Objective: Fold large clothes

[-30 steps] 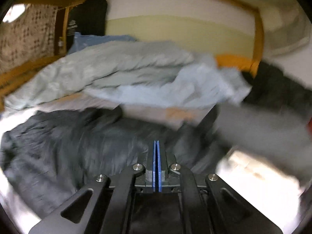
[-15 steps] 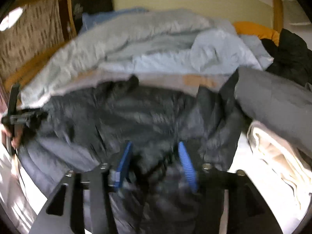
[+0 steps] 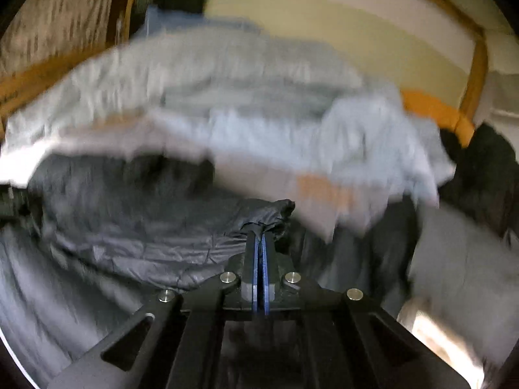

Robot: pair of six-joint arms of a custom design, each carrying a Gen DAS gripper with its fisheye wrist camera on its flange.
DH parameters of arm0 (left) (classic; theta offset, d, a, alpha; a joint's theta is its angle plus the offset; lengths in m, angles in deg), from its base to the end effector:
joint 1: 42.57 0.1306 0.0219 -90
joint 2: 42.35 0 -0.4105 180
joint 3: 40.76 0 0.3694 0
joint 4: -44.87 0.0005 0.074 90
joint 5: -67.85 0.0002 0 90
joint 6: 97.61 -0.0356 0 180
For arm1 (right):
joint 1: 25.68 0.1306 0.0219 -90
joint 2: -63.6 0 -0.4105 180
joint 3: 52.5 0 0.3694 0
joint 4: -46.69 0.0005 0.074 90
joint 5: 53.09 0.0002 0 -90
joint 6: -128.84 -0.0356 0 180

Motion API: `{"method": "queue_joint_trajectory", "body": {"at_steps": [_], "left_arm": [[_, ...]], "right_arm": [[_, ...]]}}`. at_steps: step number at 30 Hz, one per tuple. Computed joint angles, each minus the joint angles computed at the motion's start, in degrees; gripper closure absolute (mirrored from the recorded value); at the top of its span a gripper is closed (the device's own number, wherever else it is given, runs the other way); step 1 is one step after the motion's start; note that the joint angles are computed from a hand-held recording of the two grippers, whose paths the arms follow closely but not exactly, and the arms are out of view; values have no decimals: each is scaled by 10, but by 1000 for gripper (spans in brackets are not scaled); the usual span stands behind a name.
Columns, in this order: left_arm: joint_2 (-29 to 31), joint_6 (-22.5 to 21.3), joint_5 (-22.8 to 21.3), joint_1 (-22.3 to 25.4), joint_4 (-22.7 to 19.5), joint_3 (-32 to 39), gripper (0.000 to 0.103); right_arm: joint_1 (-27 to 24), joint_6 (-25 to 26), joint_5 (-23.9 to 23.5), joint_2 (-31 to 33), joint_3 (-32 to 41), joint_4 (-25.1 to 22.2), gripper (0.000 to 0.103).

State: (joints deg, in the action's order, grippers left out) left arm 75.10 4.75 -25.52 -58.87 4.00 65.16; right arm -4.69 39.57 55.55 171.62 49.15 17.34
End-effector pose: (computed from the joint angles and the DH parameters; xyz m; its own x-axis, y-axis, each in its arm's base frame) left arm 0.6145 -0.1780 0.3341 -0.7954 0.0100 -0.6060 0.0773 0.9934 -0.0851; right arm 0.5676 0.2050 0.4169 -0.5438 -0.2216 -0.8094 -0.1041 0.9749 -0.1969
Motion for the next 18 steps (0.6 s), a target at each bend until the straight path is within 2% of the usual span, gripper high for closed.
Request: {"method": "queue_joint_trajectory", "body": {"at_steps": [1, 2, 4, 5, 6, 7, 8, 9, 10, 12, 13, 14, 15, 17, 18], "left_arm": [[0, -2, -6, -2, 0, -2, 18], [-1, -6, -13, -4, 0, -3, 17], [0, -8, -22, -7, -4, -1, 16], [3, -7, -23, -7, -7, 3, 15], [5, -6, -24, -7, -10, 6, 15], [6, -4, -26, -8, -10, 7, 14], [6, -2, -30, -9, -9, 6, 13], [6, -3, -36, -10, -8, 5, 11], [7, -7, -41, -11, -9, 5, 11], [7, -10, -47, -13, -8, 5, 10], [6, -11, -47, -12, -7, 5, 10], [5, -10, -45, -12, -4, 3, 10], [2, -10, -44, -11, 3, -2, 10], [-12, -9, -51, -12, 31, -20, 12], [-26, -8, -73, -15, 60, -39, 15]], "right_arm": [[-2, 2, 2, 0, 2, 15, 100], [-2, -1, 15, 9, 17, 10, 100], [-5, -11, 28, 46, 68, -63, 100], [-10, -26, 30, 76, 106, -129, 100], [-13, -41, 27, 97, 132, -167, 100], [-19, -63, 13, 109, 143, -195, 100], [-29, -88, -19, 107, 133, -197, 100], [-39, -111, -56, 92, 108, -177, 100], [-47, -128, -79, 71, 78, -148, 94], [-58, -150, -87, 25, 18, -81, 72], [-62, -151, -77, 1, -11, -47, 50], [-62, -151, -64, -21, -39, -17, 39], [-64, -145, -44, -48, -71, 22, 39], [-67, -131, -20, -83, -107, 54, 39], [-70, -129, -16, -97, -118, 55, 39]]}}
